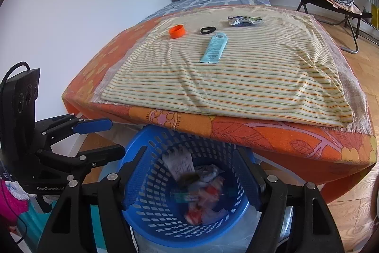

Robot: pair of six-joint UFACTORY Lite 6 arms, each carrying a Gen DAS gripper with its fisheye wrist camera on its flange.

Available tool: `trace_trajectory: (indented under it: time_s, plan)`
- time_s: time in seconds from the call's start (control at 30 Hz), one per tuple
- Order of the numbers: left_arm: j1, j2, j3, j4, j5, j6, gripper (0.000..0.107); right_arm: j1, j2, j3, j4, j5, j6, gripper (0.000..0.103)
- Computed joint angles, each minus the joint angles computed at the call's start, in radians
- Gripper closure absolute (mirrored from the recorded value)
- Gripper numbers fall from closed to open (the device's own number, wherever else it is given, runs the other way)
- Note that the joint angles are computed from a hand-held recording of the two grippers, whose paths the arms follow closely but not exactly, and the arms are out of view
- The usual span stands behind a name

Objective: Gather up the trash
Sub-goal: 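Open both tools to drop the carton and box into the basket, then move both tools back toward the orange cap and light blue tube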

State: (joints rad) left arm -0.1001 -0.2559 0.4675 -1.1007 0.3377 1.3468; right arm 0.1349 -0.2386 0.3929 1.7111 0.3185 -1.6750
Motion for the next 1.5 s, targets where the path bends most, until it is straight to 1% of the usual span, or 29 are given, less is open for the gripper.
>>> trace_trajectory:
  time_s: [0.2, 0.3, 0.4, 0.67, 0.87, 1.07, 1.33, 1.5]
  plan:
    - [0.003, 0.01, 0.004, -0.015, -0.004, 0.013, 0.044, -0.01, 0.02, 0.013, -0.022, -0.002, 0.026, 0.02]
    - [0.009, 0.024, 0.01, -0.035, -0.005, 0.03, 0.033, -0.012, 0.016, 0.016, -0.023, -0.008, 0.031, 0.015]
    - [0.013, 0.026, 0.014, -0.042, -0.003, 0.036, 0.032, -0.02, 0.023, 0.026, -0.026, -0.012, 0.039, 0.01]
    - [0.028, 0.071, 0.067, -0.032, -0.003, 0.007, 0.028, -0.052, 0.081, 0.085, -0.089, -0.003, 0.108, 0.009]
    - [0.071, 0.151, 0.185, -0.021, 0.001, -0.022, 0.028, -0.087, 0.138, 0.171, -0.161, 0.011, 0.183, 0.009]
    - [0.106, 0.271, 0.349, 0.026, -0.005, -0.074, 0.028, -0.097, 0.201, 0.285, -0.24, 0.009, 0.268, 0.009]
    - [0.119, 0.485, 0.636, 0.174, -0.002, -0.248, 0.028, -0.085, 0.339, 0.477, -0.377, 0.015, 0.418, 0.009]
    - [0.127, 0.639, 0.842, 0.263, 0.002, -0.375, 0.028, -0.055, 0.437, 0.61, -0.52, -0.021, 0.544, 0.009]
